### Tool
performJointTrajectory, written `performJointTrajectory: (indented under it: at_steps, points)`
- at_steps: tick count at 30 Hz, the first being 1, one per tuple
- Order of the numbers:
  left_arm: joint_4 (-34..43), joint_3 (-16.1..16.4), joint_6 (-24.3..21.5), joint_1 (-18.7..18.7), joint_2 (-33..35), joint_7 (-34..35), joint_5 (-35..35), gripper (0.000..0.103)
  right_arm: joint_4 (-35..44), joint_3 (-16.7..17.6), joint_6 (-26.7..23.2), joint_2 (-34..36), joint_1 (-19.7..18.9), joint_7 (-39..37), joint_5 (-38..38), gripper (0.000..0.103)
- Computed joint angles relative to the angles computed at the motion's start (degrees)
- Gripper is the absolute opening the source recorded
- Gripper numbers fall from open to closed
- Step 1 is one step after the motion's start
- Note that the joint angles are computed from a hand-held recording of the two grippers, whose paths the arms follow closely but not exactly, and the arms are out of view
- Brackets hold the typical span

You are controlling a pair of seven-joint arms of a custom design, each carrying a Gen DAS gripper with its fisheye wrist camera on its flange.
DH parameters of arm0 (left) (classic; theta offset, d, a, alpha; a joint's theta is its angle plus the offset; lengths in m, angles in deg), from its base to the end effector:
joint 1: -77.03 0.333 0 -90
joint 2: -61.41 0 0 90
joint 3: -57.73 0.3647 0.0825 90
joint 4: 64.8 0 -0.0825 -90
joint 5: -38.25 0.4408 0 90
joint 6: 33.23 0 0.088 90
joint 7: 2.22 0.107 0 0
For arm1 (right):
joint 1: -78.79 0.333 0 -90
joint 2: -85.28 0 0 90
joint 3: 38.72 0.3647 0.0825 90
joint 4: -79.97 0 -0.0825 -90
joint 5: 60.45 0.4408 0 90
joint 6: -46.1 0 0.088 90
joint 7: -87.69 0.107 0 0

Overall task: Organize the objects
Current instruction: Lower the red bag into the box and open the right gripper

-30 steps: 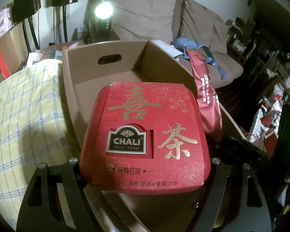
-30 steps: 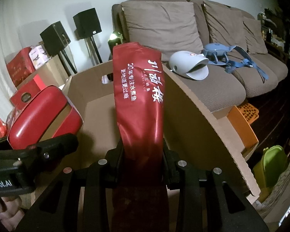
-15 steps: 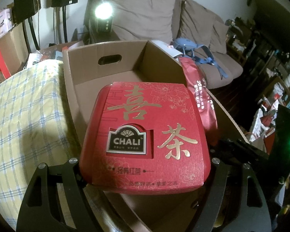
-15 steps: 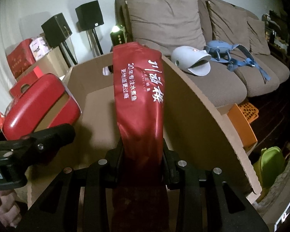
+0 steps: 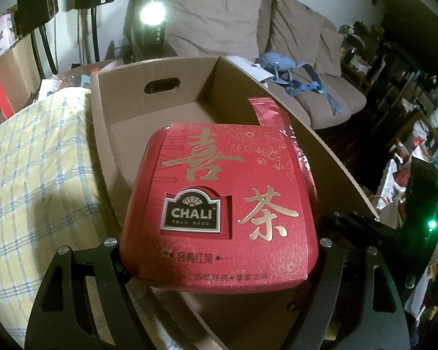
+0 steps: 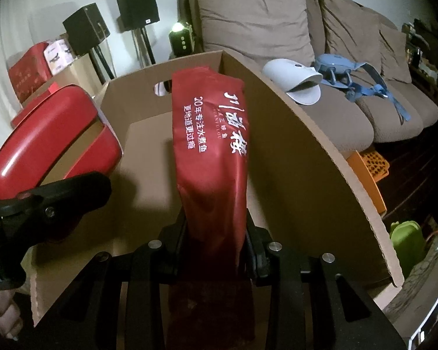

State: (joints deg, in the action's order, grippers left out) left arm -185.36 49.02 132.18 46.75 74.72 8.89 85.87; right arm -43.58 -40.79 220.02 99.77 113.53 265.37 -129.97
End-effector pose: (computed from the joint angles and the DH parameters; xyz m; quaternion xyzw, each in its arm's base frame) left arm 0.4861 -0.4439 0.3672 -0.6563 0.6841 -0.2936 0.1225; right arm 0.4867 0.3976 0.3241 -0.7327 0.5871 -0.1616 0.3038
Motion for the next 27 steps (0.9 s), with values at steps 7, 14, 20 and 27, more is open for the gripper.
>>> performJointTrajectory:
  at_steps: [7,14,20,27]
  points:
    - [0.0,1.4,2.7,-0.6,0.7,-1.7,1.4,0.079,-0.2,0.6,-1.1,0.2,-0.1,-4.4,4.0,0.033]
    - [0.9,1.6,2.1,-1.0,1.3,-1.1,1.6,0.079,-0.2,0.1,-1.6,0.3,0.8,-6.0,5.5,0.033]
    - [1.1,1.6,1.2,-1.3,1.3,-1.3,2.3,0.079,-0.2,-0.3,-1.5,0.3,1.1,-5.9,5.4,0.035]
    - [1.1,1.4,0.8,-1.3,1.2,-2.3,3.0,0.079,-0.2,-0.5,-1.6,0.3,1.3,-5.2,5.0,0.038]
